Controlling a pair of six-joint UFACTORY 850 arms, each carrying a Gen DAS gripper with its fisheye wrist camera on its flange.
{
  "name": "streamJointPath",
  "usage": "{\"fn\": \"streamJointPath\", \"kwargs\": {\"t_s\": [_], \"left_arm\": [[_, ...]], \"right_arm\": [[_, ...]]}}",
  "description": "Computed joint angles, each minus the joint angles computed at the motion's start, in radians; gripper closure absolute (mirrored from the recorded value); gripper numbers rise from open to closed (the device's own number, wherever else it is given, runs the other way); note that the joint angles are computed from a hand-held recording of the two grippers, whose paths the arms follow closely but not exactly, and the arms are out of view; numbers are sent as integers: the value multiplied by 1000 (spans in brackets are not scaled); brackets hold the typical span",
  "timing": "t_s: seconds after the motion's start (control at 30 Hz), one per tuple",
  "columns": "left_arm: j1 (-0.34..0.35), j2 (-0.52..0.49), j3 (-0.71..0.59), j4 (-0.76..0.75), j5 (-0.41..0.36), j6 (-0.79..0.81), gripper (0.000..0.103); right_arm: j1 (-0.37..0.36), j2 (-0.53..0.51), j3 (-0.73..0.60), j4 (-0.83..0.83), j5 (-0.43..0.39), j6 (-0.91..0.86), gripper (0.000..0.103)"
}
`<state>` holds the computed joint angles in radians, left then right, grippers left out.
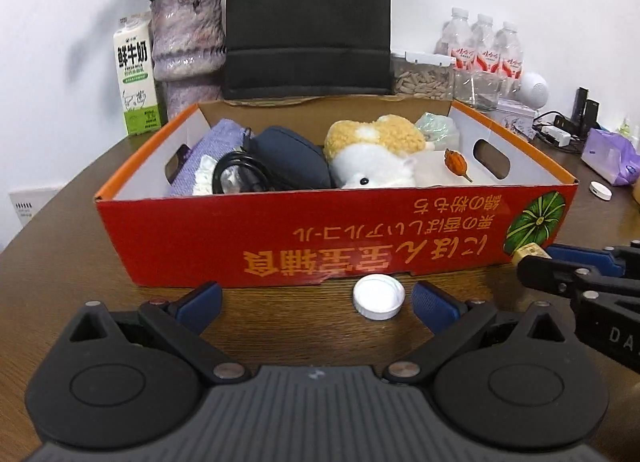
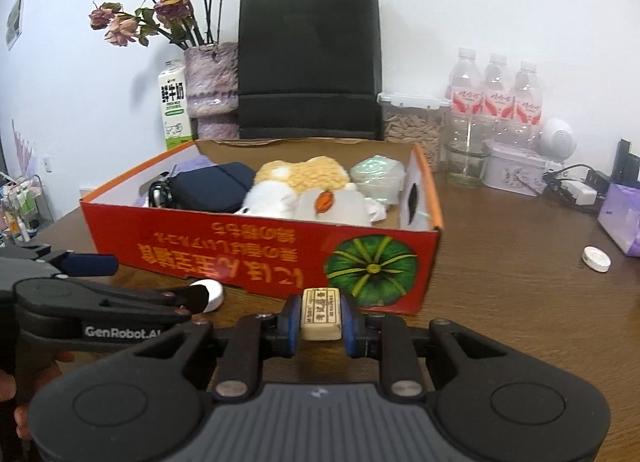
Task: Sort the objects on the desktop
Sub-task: 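Grasp the white bottle cap with the left tool while the right tool grasps the beige block, then carry the white cap and beige block over the box and lower them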
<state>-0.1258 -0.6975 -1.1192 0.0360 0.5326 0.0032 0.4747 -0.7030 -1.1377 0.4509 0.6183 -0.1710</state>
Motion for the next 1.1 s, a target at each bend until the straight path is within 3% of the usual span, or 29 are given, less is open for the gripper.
{"fn": "streamJointPath", "kwargs": {"t_s": [0.3,0.4,0.47,0.63,1.1], "left_arm": [[-25,-20,-41,-95,-71,46,0],[-29,-23,-49,-109,-80,50,5],[-27,-23,-48,-67,-83,12,20],[-16,-6,-24,35,-58,-72,73],[8,35,43,110,11,-131,74]], "right_arm": [[-3,3,7,35,14,-14,83],[-2,1,6,40,11,-14,83],[-2,1,6,43,11,-14,83],[2,1,8,48,15,-25,83],[19,13,35,24,62,-17,83]]}}
